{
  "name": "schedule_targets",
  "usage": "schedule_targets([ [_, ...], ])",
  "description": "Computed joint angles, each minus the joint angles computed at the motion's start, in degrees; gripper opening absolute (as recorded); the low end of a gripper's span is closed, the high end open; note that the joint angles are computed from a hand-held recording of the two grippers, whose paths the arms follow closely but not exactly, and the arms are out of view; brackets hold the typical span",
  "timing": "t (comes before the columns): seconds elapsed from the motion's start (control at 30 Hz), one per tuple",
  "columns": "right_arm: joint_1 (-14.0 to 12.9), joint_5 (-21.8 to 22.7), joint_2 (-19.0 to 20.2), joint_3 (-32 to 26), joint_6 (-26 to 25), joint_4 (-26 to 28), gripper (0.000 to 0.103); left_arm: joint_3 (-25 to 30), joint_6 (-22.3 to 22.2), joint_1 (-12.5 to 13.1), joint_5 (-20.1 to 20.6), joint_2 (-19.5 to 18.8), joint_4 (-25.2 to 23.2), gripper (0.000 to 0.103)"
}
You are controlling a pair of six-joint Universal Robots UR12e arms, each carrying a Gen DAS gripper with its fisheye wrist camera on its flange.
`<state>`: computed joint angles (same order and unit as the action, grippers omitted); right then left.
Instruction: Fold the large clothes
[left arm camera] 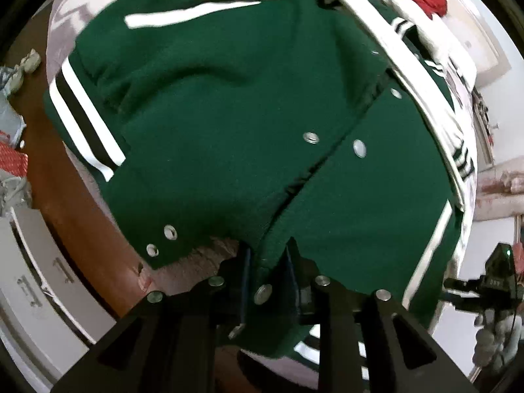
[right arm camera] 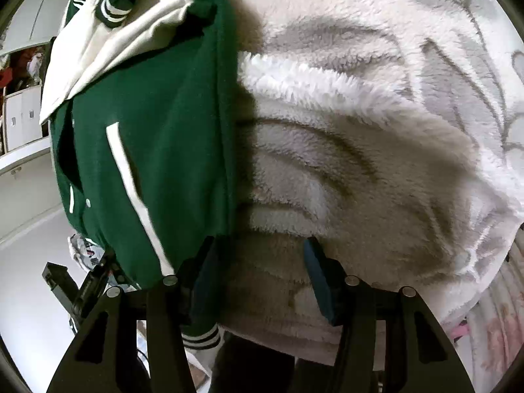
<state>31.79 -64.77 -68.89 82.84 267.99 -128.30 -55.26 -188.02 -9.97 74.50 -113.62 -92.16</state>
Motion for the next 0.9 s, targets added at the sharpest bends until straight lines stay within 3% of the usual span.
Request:
schedule_targets([
  [0.07,0.07,-0.46,-0.38,0.85,1.75,-2.76,0.056,1.76,0.18,-1.25,4.43,0.10,-1.27,0.026],
  [0.13,-0.19,-0.41,-2.22,3.49,2.69,-4.90,0.056,3.48,1.69,-3.00,11.93,0.15,-2.00,0.030],
  [0.2,0.14,-0.84,-3.04,4.45,3.90,-5.28,0.056,3.42,5.52,-5.28,19.69,0.79,0.20,0.059],
  [0.23,0.09,-0.91,-3.73,5.12,4.22,-5.00,0.056,3.29,7.44,-6.42,22.77,0.93,1.40,0.085],
  [0.27,0.06,-1.05,-4.76,6.17,4.71,-4.64,0.056,2.66,10.35,-7.89,26.07,1.25,3.65,0.090],
  [0.43,0.57,-2.18,-8.10,9.36,7.51,-2.35,0.057,-1.11,25.30,-16.64,42.09,1.78,13.27,0.090],
  [0.53,1.22,-4.11,-10.05,10.94,10.17,-0.88,0.057,-6.81,34.01,-20.93,44.99,4.14,22.62,0.090],
  [0.67,0.95,-6.79,-14.50,14.90,13.34,0.68,0.057,-13.55,39.40,-25.20,47.35,6.13,28.33,0.090],
  [0.73,0.95,-7.96,-16.60,16.50,14.52,1.49,0.057,-16.83,41.10,-26.50,50.22,6.41,30.53,0.091],
  [0.83,1.36,-9.10,-16.96,16.36,15.53,2.38,0.057,-21.35,44.09,-27.63,54.43,7.07,37.74,0.091],
  [0.9,1.32,-9.20,-17.23,16.64,15.46,2.10,0.057,-20.02,42.51,-27.85,54.30,6.51,35.76,0.090],
])
